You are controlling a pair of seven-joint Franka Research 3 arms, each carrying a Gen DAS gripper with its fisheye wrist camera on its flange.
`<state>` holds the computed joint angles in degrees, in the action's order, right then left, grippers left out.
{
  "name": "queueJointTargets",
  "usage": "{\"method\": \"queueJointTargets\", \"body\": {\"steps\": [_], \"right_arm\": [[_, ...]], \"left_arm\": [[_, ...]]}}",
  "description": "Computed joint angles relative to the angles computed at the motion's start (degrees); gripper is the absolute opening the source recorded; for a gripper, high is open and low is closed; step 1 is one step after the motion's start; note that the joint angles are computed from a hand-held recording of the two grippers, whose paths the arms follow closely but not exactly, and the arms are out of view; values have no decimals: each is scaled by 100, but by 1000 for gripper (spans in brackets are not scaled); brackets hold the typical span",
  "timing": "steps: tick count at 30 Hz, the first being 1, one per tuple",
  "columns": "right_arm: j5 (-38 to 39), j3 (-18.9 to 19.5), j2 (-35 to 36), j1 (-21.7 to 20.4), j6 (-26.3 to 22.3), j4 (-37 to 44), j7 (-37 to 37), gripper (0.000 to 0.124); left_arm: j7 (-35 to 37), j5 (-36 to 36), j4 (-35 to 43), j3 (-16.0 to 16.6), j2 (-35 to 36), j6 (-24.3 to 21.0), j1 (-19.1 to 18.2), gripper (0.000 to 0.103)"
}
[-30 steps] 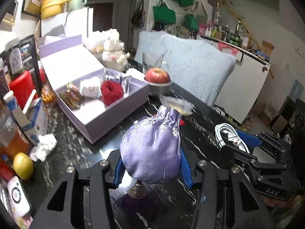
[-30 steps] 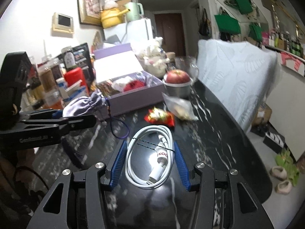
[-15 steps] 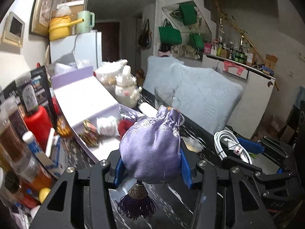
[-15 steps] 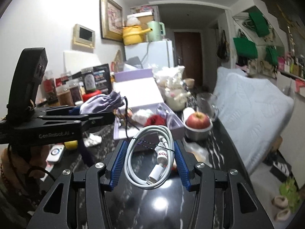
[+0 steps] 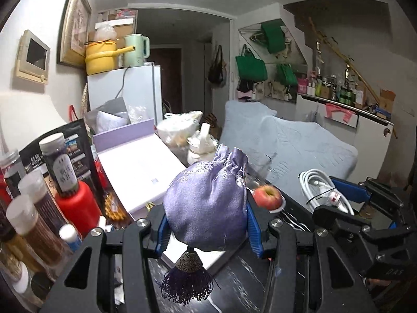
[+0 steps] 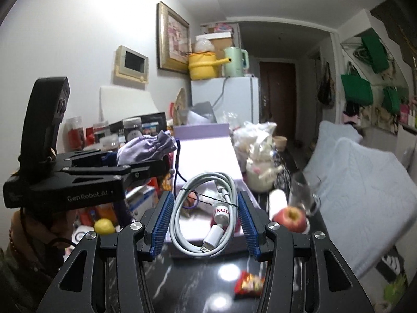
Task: Organize soft objects
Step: 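Carry the lavender pouch and white cable with both tools over the lavender box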
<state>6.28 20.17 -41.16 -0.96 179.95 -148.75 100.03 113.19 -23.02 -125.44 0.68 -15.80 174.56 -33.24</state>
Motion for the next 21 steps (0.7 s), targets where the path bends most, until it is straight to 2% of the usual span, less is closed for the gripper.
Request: {"method": "queueJointTargets", "body": {"steps": [4, 13, 16, 18, 21], "right_arm": [[-73, -80, 477, -17, 208, 372, -170, 50], [-154, 38, 1694, -280, 559, 1364, -603, 50], [-121, 4, 2133, -263, 660, 1717, -744, 50], [-108, 68, 2390, -356, 688, 1951, -800, 50], [-214, 514, 2702, -902, 634, 2312, -650, 50]], "left_arm": [[136, -115, 355, 75, 338, 92, 48, 48], [233, -493, 1244, -342, 1183, 70, 703, 48], [-313, -5, 1502, -580, 1500, 152, 1017, 48], [-933, 626, 1671, -678, 1727, 198, 1185, 48], [-1603, 1335, 1967, -712, 2045, 133, 1296, 48]]}}
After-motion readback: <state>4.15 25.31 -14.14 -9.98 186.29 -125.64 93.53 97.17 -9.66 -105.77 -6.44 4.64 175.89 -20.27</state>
